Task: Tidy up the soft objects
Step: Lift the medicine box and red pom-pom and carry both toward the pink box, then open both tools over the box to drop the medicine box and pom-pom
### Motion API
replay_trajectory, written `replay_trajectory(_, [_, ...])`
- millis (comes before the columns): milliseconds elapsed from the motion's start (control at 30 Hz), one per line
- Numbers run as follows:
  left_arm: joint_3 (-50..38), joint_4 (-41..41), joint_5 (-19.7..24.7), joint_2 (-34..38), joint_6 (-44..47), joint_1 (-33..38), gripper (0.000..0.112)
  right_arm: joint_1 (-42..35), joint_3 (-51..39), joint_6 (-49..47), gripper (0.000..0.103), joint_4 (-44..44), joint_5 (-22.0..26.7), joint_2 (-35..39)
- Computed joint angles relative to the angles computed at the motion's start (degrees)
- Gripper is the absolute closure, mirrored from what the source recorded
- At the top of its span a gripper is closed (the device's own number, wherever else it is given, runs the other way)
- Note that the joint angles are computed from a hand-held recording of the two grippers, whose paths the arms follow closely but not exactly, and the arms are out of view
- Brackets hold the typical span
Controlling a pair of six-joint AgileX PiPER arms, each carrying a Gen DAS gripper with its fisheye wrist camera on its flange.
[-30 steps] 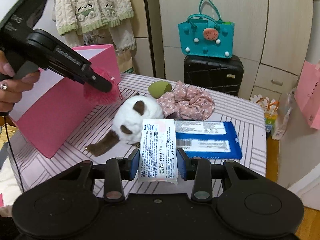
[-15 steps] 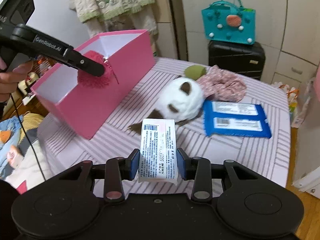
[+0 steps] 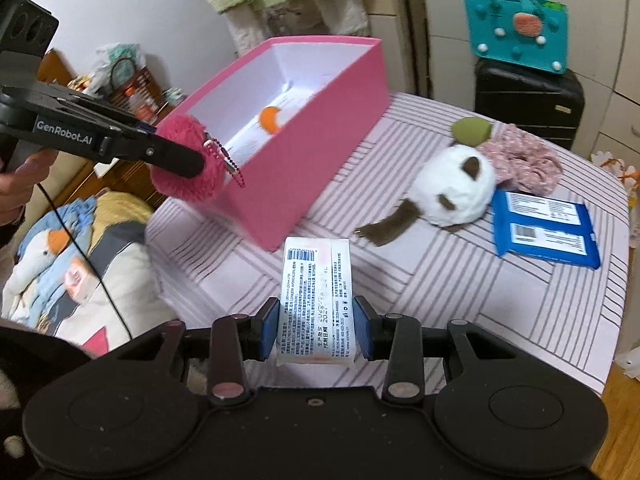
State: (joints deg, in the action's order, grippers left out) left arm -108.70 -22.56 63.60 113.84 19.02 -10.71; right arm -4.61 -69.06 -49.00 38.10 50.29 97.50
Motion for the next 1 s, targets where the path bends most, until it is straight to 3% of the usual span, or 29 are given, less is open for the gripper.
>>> replay_trajectory(367, [12.6,2.1,-2.0,-9.1,2.5,4.1,0.083,3.3,-5.9,4.4,0.059,1.1,12.8,0.8])
replay_trajectory(467, [14.5,1.3,-3.8,-10.7,4.0,5.7,0.083,4.5,-6.4,3.3,0.059,2.9,12.6,0.2])
replay_trajectory(567, [14.5,0.4,-5.7,-10.7,4.9,7.2,0.083,6.7,-7.4,2.5,0.059,3.2,9.5,-0.6])
replay_trajectory(733, [9.8,-1.1,-5.8,-6.8,6.9,9.4,0.083,7.9,-12.6,0.0,0.059,4.8,6.6,3.2])
replay_trajectory(1000, [-12.9,-1.6,1.0,10.2,3.9,10.5,0.083,8.8,-31.8,3.7,0.059,2.6,7.5,16.4])
